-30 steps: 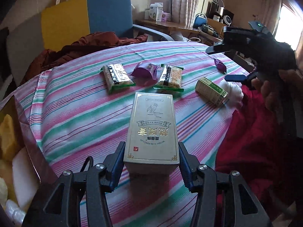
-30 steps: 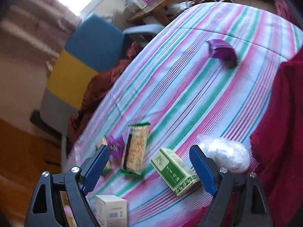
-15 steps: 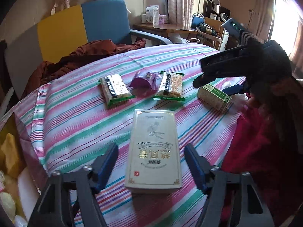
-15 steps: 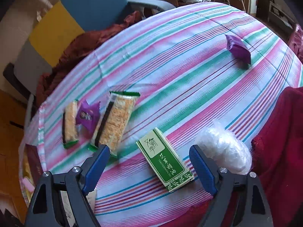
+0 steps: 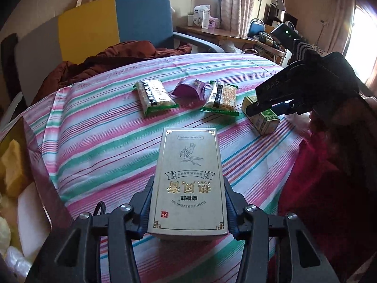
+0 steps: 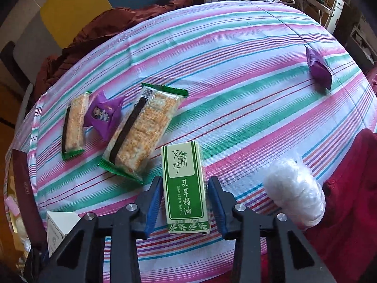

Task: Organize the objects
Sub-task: 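Carry the cream box and green box into the gold tray and open both tools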

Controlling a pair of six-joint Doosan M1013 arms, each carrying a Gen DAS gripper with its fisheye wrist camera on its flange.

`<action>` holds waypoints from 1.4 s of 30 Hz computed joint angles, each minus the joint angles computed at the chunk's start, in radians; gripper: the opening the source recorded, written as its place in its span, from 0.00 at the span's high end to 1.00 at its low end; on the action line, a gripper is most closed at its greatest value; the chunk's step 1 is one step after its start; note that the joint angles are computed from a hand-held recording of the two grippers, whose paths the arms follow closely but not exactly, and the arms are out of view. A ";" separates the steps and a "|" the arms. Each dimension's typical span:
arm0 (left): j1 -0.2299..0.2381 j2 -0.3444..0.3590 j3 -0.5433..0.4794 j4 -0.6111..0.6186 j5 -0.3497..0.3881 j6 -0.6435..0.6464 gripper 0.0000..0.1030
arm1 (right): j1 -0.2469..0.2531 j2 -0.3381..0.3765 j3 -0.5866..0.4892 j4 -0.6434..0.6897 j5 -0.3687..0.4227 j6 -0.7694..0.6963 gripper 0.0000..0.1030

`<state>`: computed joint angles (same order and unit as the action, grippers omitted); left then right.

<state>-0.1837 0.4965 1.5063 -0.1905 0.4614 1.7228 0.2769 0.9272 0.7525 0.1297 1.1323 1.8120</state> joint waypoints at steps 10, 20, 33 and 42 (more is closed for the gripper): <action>0.032 -0.081 0.075 -0.109 -0.050 0.029 0.50 | -0.018 -0.075 0.126 0.172 -0.167 -0.138 0.65; 0.103 -0.176 0.153 -0.011 -0.148 -0.192 0.50 | -0.003 -0.071 0.112 0.290 -0.224 -0.292 0.65; 0.222 -0.234 0.215 0.155 -0.189 -0.463 0.50 | 0.061 -0.133 0.172 0.333 -0.266 -0.468 0.65; 0.245 -0.248 0.235 0.136 -0.223 -0.456 0.50 | 0.084 -0.146 0.183 0.460 -0.255 -0.551 0.67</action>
